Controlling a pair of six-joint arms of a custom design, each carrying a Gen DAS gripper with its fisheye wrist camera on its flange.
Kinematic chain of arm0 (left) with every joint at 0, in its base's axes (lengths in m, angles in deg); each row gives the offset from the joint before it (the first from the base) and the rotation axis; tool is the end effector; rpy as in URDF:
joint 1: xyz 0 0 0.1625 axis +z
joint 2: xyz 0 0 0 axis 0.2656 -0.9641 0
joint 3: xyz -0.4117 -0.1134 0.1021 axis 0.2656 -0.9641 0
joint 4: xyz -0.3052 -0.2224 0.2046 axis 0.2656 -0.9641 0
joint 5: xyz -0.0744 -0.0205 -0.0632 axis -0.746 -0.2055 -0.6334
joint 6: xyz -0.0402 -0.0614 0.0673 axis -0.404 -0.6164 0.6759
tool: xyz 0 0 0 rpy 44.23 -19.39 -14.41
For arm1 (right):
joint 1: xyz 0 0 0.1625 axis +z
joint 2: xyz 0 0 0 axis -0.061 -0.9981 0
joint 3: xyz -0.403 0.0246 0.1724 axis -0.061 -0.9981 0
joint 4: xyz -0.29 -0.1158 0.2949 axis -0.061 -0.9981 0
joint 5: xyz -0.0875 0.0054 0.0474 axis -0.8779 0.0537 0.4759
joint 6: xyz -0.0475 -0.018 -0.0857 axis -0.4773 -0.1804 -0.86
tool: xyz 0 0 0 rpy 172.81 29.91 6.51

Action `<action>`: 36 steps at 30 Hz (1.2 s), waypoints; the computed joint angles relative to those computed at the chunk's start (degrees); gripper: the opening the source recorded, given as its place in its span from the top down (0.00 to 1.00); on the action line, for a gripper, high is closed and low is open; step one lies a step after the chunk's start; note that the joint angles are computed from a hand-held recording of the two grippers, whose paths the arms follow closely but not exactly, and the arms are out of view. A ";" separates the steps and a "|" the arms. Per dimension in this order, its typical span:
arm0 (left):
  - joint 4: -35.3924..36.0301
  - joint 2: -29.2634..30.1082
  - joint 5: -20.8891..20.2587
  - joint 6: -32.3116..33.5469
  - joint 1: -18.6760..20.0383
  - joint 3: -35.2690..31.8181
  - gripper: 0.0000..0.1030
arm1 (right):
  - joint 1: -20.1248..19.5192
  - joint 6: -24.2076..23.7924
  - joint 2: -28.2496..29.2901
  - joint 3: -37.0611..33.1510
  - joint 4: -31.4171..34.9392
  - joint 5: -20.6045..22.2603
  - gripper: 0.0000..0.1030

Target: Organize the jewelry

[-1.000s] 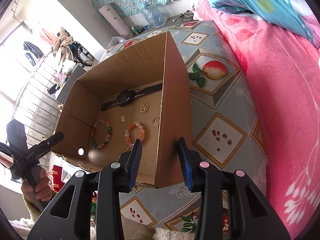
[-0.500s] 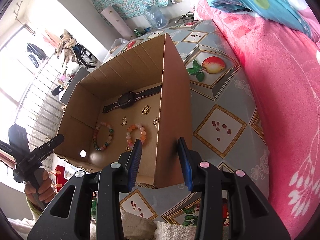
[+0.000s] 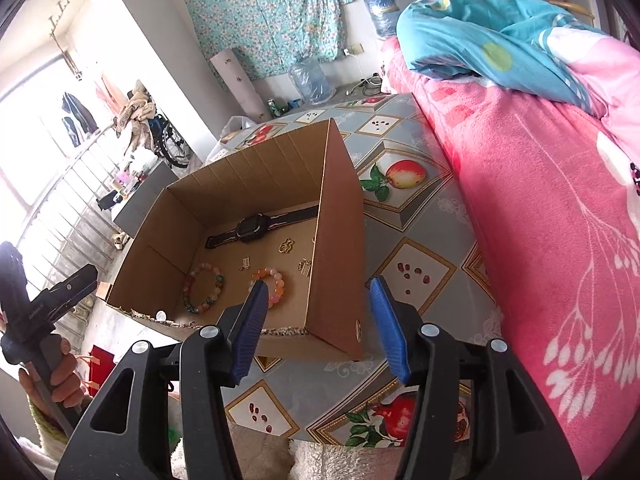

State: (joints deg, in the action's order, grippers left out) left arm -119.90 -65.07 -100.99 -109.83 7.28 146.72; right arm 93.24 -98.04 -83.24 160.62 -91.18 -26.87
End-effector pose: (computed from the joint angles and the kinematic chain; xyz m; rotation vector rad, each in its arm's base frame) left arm -0.3249 -0.3628 0.2069 0.3383 2.4860 -0.9966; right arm 0.1062 -0.3648 0.3682 0.2498 -2.6170 0.9514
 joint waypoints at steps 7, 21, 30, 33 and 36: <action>-1.85 0.24 -0.87 1.35 -2.46 0.23 0.08 | -0.01 -1.09 -3.28 2.46 -1.14 0.59 0.48; 0.90 0.07 -1.82 -3.05 -5.71 0.85 0.08 | 2.59 -6.63 -9.17 11.86 -8.03 -0.15 0.40; 18.60 3.35 2.63 -11.57 -9.28 -1.84 0.08 | 6.47 -6.66 -3.27 15.31 -15.44 -5.22 0.31; 20.36 4.99 2.73 -13.50 -9.73 -2.07 0.08 | 8.27 -6.91 -1.01 15.12 -18.37 -7.99 0.24; 25.33 6.93 4.53 -18.37 -10.31 -2.93 0.08 | 9.41 -6.88 0.47 14.95 -20.68 -10.59 0.17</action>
State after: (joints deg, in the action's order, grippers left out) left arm -94.57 -58.15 -96.46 -128.20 -3.04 143.79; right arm 102.65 -104.91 -82.78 175.57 -111.86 -37.46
